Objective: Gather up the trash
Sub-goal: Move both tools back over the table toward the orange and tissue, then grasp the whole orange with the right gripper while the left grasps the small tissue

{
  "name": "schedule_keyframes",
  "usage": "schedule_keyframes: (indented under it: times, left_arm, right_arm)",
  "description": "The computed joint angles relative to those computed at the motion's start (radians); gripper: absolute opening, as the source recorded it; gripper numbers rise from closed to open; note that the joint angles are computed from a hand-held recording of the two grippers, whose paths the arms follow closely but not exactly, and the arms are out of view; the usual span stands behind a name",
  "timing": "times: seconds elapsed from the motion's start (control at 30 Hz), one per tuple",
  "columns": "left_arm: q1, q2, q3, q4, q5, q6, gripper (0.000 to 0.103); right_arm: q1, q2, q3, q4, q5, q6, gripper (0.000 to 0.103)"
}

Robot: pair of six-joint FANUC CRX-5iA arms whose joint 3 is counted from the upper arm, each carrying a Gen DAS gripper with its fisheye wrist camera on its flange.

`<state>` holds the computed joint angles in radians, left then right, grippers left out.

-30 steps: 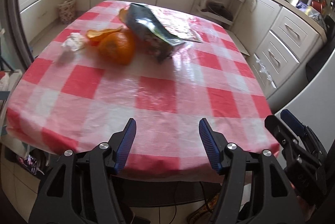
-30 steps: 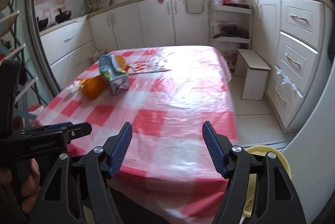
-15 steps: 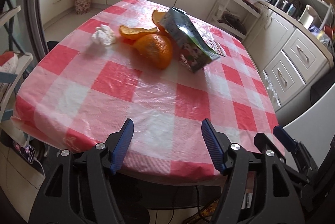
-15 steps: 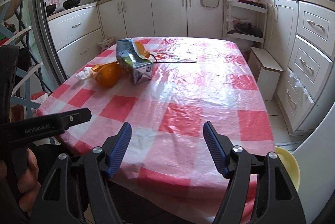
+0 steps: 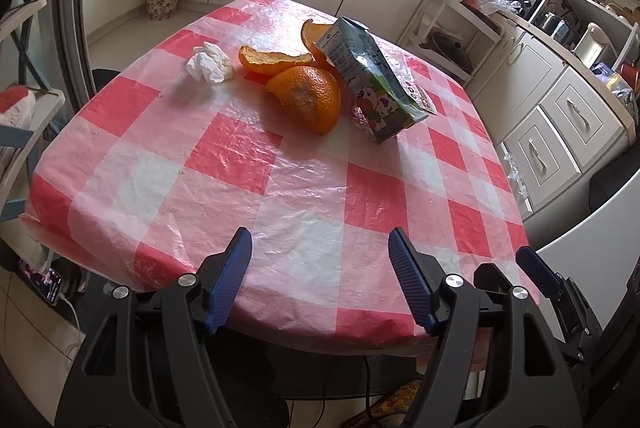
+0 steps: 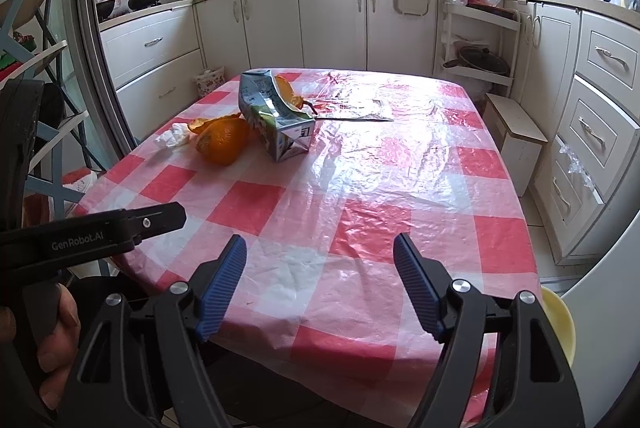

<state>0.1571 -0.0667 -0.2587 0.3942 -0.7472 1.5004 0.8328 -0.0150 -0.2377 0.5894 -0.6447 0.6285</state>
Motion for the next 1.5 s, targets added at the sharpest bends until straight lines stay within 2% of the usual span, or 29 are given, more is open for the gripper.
schedule_keyframes:
  times: [0.57,0.63,0.8,1.0,1.07,1.23,1.5]
  left_arm:
    - [0.000,0.007,0.004,0.002,0.002,-0.001,0.070]
    - [0.014,0.005,0.001,0.020,0.009,-0.001,0.070]
    - [0.076,0.005,0.020,-0.015,0.041,0.056,0.070]
    - [0.121,0.052,0.077,-0.068,0.044,0.076,0.070]
    - [0.125,0.072,0.098,-0.081,0.044,0.073,0.070]
    - [0.129,0.132,0.170,-0.109,0.024,0.067,0.070]
    - [0.126,0.205,0.277,-0.167,-0.017,0.061,0.070]
  right_arm:
    - [0.005,0.005,0.008,-0.016,-0.010,0.012,0.074]
    - [0.006,0.006,0.009,-0.018,-0.011,0.012,0.074]
    - [-0.003,0.019,0.036,-0.055,0.005,0.015,0.075]
    - [-0.013,0.092,0.143,-0.147,0.018,0.075,0.076]
    - [-0.009,0.125,0.188,-0.173,0.015,0.115,0.079]
    - [-0.013,0.220,0.323,-0.265,-0.028,0.241,0.083]
    - [-0.036,0.371,0.541,-0.410,-0.109,0.399,0.083]
